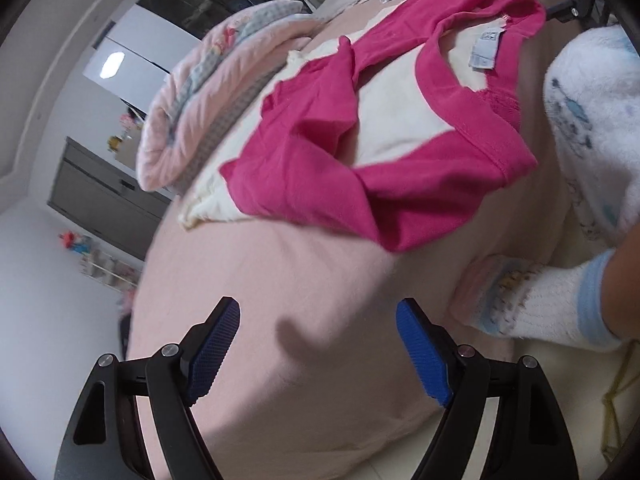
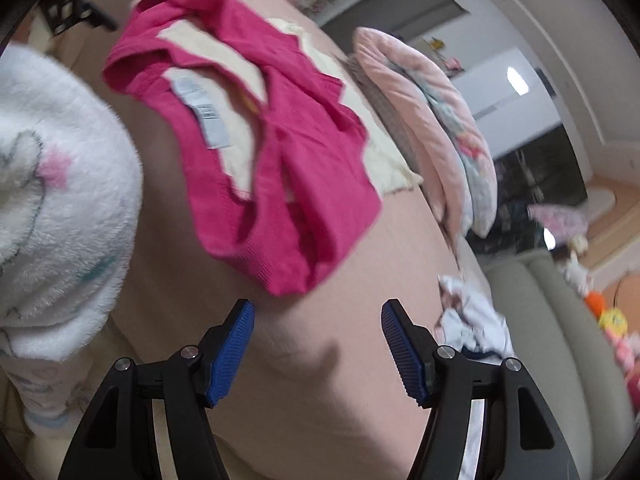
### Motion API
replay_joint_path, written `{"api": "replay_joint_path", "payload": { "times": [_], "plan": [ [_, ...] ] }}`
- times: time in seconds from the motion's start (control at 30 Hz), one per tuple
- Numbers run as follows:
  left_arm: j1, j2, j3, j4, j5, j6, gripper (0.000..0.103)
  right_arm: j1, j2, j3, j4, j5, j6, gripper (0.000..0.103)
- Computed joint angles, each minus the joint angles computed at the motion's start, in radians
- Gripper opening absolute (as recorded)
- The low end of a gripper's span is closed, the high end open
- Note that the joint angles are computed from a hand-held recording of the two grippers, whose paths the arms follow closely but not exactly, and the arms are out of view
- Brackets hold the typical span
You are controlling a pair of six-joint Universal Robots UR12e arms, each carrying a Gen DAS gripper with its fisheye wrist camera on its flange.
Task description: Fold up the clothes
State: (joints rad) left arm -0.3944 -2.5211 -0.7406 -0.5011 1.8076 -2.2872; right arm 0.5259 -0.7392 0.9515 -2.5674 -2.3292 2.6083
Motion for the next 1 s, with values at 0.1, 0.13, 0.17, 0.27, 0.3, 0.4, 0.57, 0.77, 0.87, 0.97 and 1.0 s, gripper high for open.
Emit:
{"api": "replay_joint_path", "payload": {
  "times": [0.1,0.13,0.17,0.27,0.3,0.4,0.57,0.77,0.87,0.97,1.0],
  "plan": [
    [-0.009,-0.008,-0.003,0.056,0.0,0.075,0.08,0.006,0.022,-0.009,-0.074,-0.025,-0.139,0.068],
    [-0.012,-0.009,-0.012,0.084,0.001,0.109,0.08,0.008,0.028,-0.009,-0.104,-0.031,-0.177,0.069],
    [-0.015,-0.01,-0.02,0.112,0.001,0.143,0.08,0.008,0.03,-0.01,-0.119,-0.032,-0.193,0.07],
    [-0.02,-0.012,-0.026,0.145,0.001,0.168,0.08,0.009,0.036,-0.015,-0.152,-0.028,-0.22,0.07],
    [-0.02,-0.012,-0.024,0.141,0.001,0.158,0.08,0.008,0.038,-0.021,-0.155,-0.026,-0.215,0.07],
    [-0.02,-0.011,-0.018,0.128,0.001,0.129,0.082,0.01,0.058,-0.052,-0.187,-0.035,-0.237,0.07],
    [-0.018,-0.01,-0.013,0.133,-0.018,0.116,0.082,0.005,0.087,-0.106,-0.194,-0.023,-0.269,0.07],
    [-0.018,-0.012,-0.011,0.142,-0.036,0.164,0.083,0.0,0.114,-0.137,-0.226,-0.008,-0.354,0.07],
    [-0.019,-0.016,-0.004,0.142,-0.04,0.181,0.086,0.002,0.125,-0.143,-0.255,-0.015,-0.398,0.07],
    [-0.019,-0.019,0.015,0.101,-0.055,0.183,0.086,0.001,0.124,-0.138,-0.256,-0.005,-0.411,0.069],
    [-0.02,-0.02,0.019,0.097,-0.056,0.2,0.086,-0.002,0.118,-0.136,-0.225,0.012,-0.395,0.066]
  ]
}}
